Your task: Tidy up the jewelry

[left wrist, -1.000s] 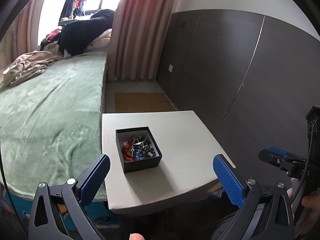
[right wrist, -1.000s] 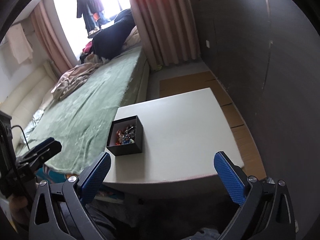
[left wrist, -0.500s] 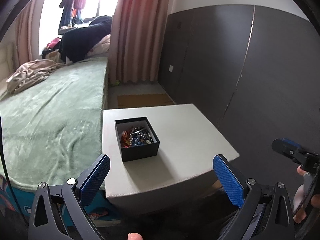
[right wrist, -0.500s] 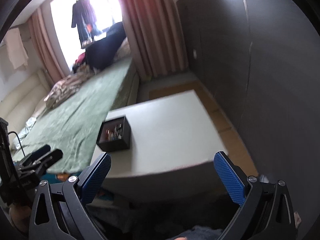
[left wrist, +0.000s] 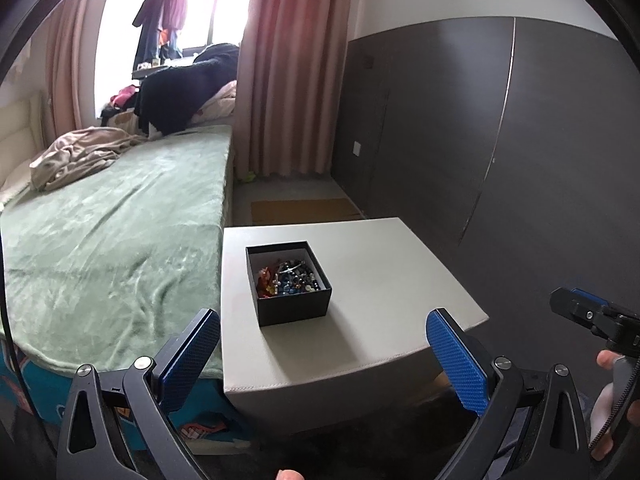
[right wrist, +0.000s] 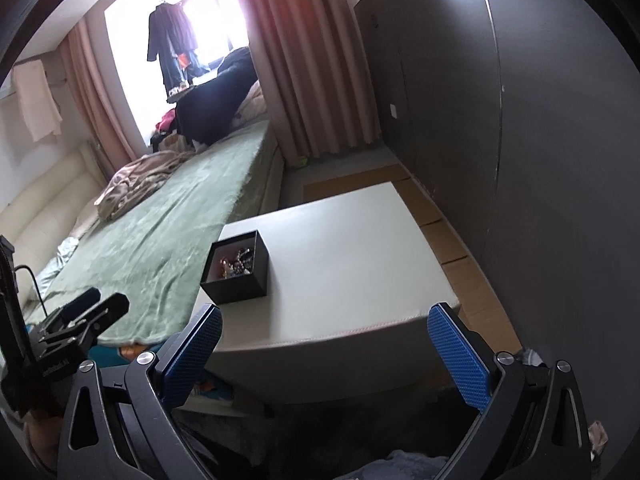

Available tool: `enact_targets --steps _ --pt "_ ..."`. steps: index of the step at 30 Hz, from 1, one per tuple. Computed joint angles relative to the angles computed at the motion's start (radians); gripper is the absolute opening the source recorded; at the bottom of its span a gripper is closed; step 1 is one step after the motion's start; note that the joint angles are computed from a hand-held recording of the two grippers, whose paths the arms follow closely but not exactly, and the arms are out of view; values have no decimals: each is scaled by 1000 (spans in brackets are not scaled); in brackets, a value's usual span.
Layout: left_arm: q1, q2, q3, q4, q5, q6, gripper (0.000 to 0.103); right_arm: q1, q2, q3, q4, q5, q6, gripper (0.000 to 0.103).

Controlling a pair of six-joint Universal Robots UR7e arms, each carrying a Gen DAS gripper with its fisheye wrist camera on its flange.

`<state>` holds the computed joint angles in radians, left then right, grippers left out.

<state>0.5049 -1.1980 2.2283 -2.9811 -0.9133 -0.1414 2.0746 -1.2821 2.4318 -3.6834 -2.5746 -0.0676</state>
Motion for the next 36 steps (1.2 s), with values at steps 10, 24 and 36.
enact_targets --steps 10,24,36 --pt "-1 -4 3 -10 23 -10 103 -6 -23 5 18 20 17 103" --pt "1 -5 9 -52 8 6 103 -4 -24 -2 38 6 31 103" --pt "-10 -22 28 -73 10 11 103 1 -24 2 35 2 35 103"
